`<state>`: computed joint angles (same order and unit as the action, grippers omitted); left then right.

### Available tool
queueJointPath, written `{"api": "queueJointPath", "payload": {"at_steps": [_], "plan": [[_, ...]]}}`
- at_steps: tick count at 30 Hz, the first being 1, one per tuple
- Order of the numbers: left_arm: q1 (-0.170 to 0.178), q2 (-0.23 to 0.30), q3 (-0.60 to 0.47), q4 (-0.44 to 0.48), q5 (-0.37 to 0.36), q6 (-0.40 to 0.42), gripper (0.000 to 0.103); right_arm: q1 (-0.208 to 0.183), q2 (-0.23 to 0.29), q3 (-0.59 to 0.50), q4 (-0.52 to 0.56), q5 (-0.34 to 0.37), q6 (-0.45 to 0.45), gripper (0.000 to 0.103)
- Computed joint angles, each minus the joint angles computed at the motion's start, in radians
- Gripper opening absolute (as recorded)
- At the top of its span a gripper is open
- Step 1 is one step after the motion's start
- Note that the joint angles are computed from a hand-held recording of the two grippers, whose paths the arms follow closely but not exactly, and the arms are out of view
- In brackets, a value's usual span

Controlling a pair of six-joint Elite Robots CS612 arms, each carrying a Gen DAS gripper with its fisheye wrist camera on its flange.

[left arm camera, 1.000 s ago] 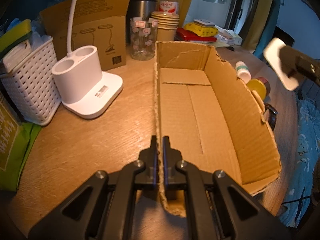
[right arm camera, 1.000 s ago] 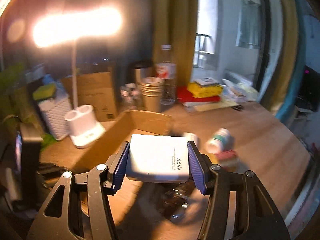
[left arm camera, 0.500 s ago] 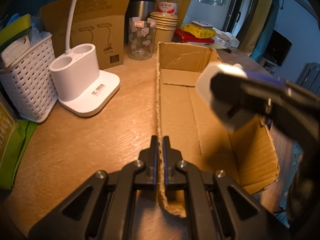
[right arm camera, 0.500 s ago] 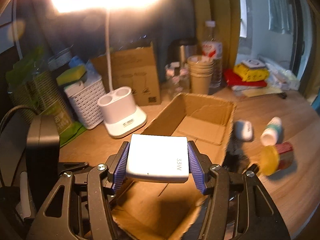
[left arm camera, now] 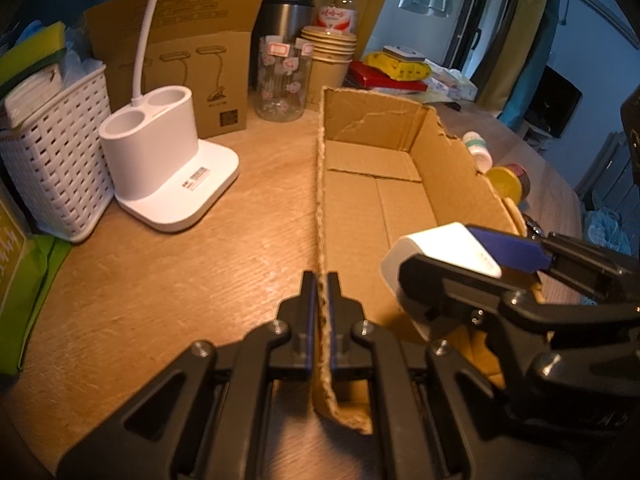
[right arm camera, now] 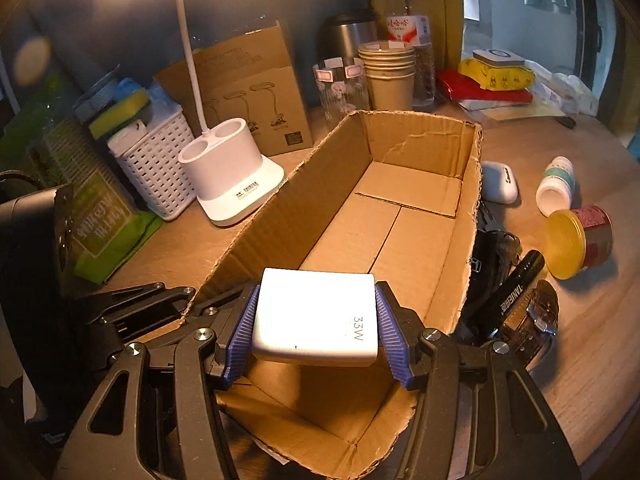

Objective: Organize rigid objects
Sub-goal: 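Carry the white charger into the box and open the right gripper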

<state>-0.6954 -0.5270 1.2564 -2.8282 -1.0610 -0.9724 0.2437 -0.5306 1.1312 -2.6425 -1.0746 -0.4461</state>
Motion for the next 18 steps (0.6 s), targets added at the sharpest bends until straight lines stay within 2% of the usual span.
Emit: {"api": "queueJointPath", "payload": {"at_steps": [8,10,15,18], "plan": [[0.001,0.000,0.000,0.001,-0.002,-0.003,0.004,-0.002,-0.001,-0.003,0.011,0.023,0.022,0.061],[0.001,0.000,0.002,-0.001,-0.001,-0.003,0.004,-0.003,-0.003,0.003,-0.001,0.031,0.026,0.069],[0.001,0.000,0.002,-0.002,0.001,-0.002,0.004,-0.013,-0.017,0.032,-0.097,0.053,0.062,0.072],[0.001,0.000,0.002,-0.002,0.001,-0.002,0.004,-0.022,-0.024,0.048,-0.192,0.034,0.107,0.072]]}}
